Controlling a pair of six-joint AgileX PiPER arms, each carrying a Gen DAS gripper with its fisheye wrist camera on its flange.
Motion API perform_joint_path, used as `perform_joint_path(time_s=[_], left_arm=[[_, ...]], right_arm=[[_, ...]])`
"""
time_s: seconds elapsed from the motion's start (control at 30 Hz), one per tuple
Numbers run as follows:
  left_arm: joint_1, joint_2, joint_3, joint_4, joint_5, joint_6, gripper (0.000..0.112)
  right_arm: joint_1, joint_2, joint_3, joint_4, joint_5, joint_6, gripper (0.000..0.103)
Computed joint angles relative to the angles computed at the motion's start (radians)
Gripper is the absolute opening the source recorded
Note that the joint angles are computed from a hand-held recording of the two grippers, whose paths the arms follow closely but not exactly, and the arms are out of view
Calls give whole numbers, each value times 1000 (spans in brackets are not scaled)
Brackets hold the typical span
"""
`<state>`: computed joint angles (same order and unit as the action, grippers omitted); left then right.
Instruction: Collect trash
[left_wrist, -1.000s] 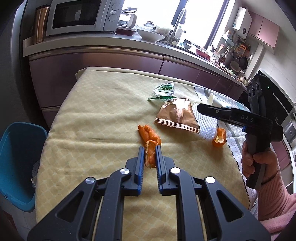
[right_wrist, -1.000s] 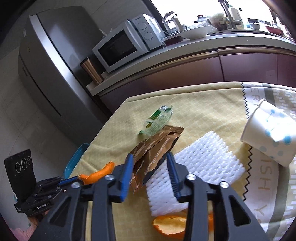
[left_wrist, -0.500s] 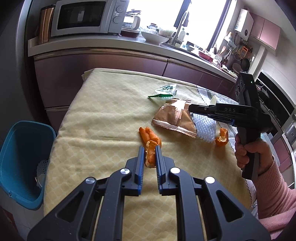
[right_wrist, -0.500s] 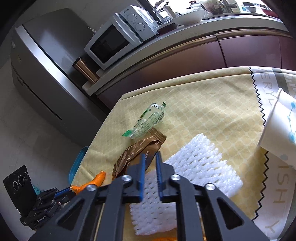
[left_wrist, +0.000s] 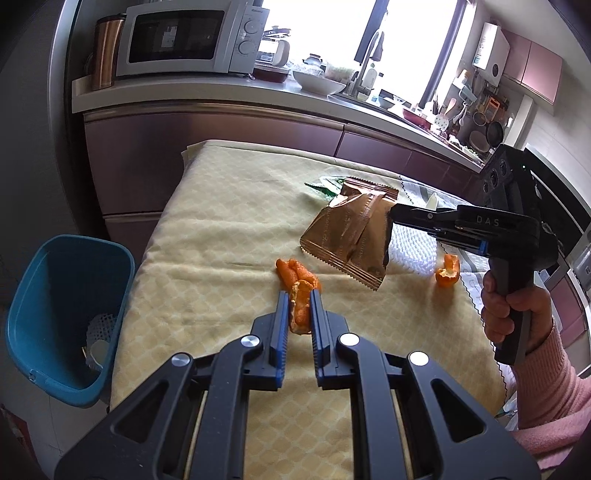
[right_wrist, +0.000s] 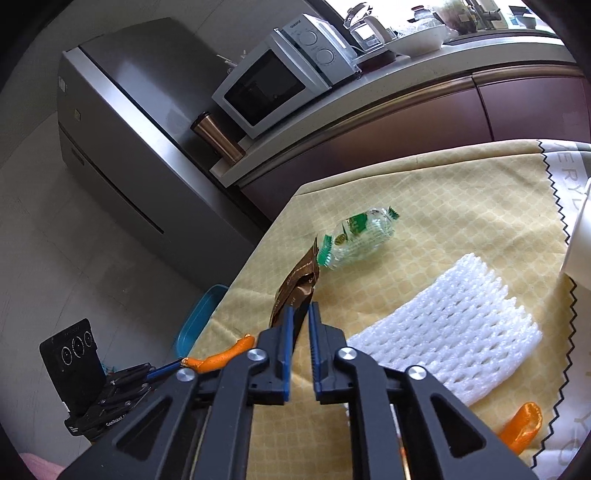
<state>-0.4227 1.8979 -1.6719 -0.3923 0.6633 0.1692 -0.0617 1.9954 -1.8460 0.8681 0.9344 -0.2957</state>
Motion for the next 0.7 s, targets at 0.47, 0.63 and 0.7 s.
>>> perform_joint_path(time_s=[0.47, 0.63, 0.7], left_arm=[[28, -45, 62, -13, -22, 15, 11], [43, -81, 93, -10, -36, 24, 11], [57, -95, 104, -15, -38, 31, 10]], right_arm=[[46, 3, 4, 15, -28, -21, 2], [71, -15, -13, 34, -18, -67, 2], [84, -9, -36, 37, -10, -69, 2]])
